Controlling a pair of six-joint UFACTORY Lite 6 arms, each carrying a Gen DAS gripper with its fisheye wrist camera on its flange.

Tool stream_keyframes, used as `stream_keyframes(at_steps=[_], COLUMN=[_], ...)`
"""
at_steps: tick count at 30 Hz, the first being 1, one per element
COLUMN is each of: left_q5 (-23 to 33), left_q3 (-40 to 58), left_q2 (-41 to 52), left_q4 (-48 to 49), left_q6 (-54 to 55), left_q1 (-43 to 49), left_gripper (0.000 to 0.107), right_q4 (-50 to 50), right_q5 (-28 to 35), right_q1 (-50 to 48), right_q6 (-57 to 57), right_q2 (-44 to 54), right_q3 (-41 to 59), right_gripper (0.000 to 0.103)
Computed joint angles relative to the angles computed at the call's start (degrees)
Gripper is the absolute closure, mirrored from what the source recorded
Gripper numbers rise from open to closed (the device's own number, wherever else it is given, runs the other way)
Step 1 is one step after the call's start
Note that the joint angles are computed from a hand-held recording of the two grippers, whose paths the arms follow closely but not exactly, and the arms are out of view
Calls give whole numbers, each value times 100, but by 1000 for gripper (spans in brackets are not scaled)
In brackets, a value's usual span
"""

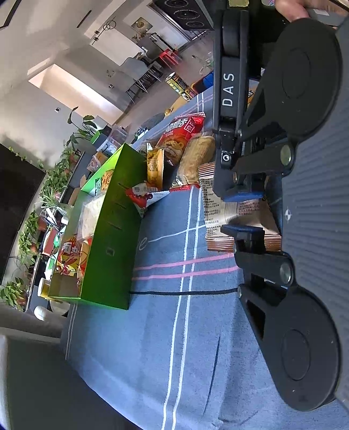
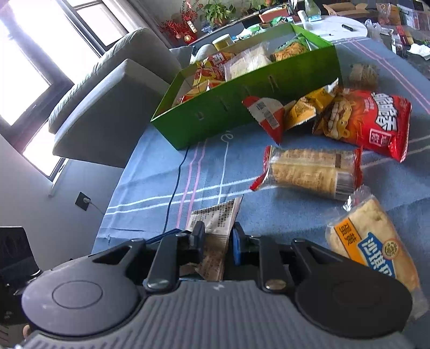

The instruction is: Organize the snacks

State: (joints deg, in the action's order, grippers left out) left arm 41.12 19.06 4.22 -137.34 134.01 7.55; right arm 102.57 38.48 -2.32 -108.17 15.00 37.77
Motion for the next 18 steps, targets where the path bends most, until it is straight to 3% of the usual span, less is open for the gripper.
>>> stream_keyframes(at_steps=[3, 4, 7, 9, 12, 14, 18], left_q5=[-5, -47, -125, -76, -3, -114, -6], left_q3=[115, 186, 113, 124, 209, 245, 150], left_q2=[173, 280, 249, 275, 386, 404, 538], left_q4=[71, 118, -322, -245, -165, -473, -2028], left_q6=[-60, -118, 292, 351, 556, 1025, 2584], left_q1=[24, 24, -133, -128, -226, -508, -1279], left_gripper=[83, 72, 63, 56, 40, 31, 27], right_q4=[-2, -1, 322, 861, 879, 922, 1158], right_q5=[-33, -55, -269, -465, -508, -550, -712], right_q1=[5, 11, 101, 225, 253, 285, 465], right_q6=[24, 43, -279, -861, -936, -1011, -1352], right_q2=[64, 108, 87, -40, -8, 38, 55], right_q3=[87, 126, 99, -35, 22, 76, 105], right_gripper=[35, 36, 39, 41, 42, 42, 42])
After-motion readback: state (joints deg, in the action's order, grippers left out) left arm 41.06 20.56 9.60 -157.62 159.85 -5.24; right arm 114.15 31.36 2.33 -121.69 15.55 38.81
